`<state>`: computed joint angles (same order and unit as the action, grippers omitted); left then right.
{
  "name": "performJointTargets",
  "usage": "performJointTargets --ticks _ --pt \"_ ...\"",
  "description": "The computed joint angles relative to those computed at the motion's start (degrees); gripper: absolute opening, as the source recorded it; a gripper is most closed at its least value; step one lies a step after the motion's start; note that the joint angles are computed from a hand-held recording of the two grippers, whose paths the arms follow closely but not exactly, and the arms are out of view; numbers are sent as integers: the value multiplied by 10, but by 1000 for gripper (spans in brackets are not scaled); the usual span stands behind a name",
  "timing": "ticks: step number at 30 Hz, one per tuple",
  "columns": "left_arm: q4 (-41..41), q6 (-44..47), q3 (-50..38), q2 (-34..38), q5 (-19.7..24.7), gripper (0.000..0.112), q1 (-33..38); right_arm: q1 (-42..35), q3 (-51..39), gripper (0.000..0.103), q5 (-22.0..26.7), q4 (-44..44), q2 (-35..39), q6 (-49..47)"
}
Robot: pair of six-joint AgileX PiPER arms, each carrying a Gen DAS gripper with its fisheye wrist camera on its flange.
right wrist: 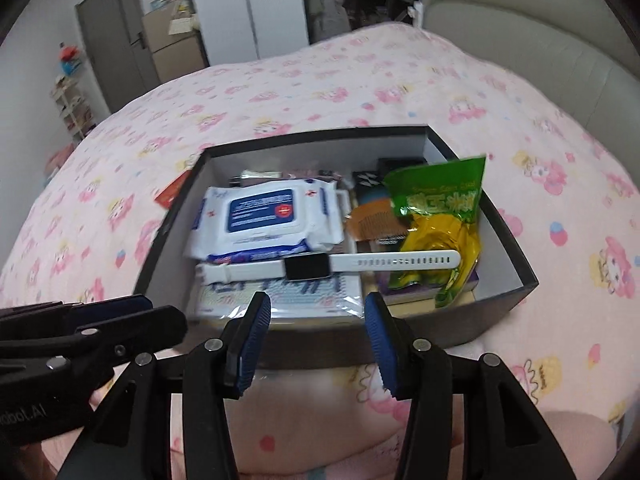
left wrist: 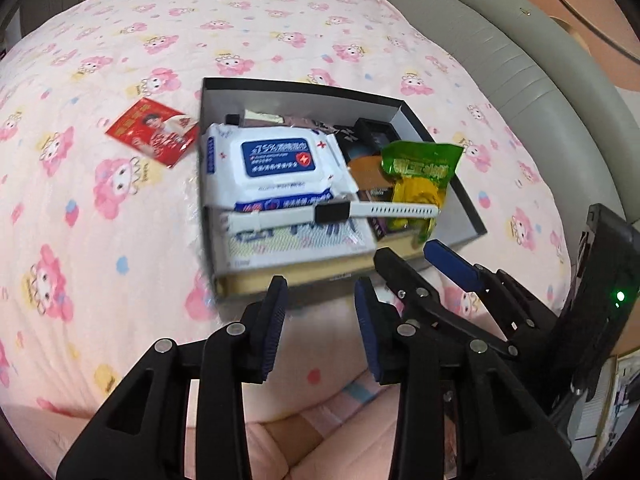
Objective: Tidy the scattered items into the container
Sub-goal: 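Withdraw both tools from the box toward the red card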
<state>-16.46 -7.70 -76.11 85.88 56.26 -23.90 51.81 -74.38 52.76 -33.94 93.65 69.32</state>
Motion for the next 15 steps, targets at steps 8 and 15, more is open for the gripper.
performJointTargets --ticks 8,15 --pt "-2 24 68 -99 17 35 42 96 -38 45 57 -29 9 30" --pt "-29 84 94 -173 58 35 130 136 -149 45 98 -29 65 -1"
